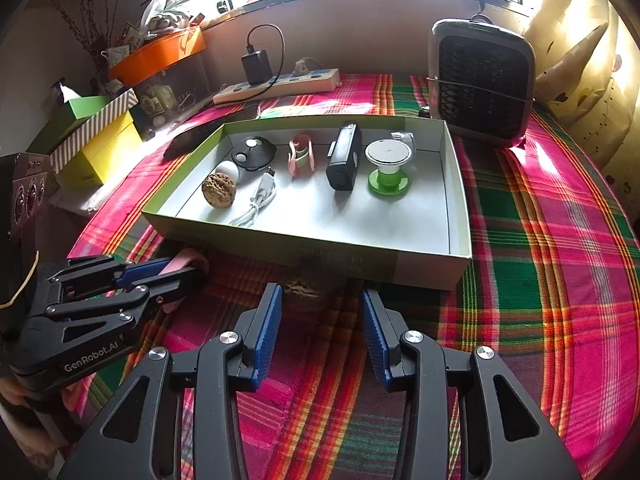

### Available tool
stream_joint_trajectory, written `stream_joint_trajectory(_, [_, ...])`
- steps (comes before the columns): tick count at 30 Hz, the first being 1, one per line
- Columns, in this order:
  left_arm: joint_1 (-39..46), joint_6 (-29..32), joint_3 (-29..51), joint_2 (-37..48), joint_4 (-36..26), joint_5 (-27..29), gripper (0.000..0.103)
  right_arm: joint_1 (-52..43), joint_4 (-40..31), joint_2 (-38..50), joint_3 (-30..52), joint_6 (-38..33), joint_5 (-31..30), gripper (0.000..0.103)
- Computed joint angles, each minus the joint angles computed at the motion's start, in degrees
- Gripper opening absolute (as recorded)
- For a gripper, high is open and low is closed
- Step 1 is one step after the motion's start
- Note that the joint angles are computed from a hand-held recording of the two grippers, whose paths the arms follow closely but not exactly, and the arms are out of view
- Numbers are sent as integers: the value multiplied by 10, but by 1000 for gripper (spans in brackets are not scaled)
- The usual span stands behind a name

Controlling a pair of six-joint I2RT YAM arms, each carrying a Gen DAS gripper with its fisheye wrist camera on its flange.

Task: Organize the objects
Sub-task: 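Grasp the smooth walnut with the right tool while the left tool holds the pink piece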

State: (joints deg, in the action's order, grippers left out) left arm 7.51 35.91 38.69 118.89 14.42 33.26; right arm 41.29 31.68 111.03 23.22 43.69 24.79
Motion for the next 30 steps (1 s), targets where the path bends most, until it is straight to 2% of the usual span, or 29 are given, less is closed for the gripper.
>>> stream_joint_trajectory(6, [9,-1,8,6,-7,9,16,-3,-28,18,28,-3,-2,41])
stream_joint_trajectory(14, [13,0,12,11,-10,18,16,5,-69,29,56,-2,25,41])
stream_joint_trajectory(21, [12,-1,11,12,-7,17,16,7,-76,29,57,-1,30,41])
stream_joint_trajectory(24, [12,-2,10,12,-5,17,16,9,-84,28,59,4,36,32])
stream_joint_trajectory(30, [11,0,7,9,1,13,16,11,-81,24,53,6,35,32])
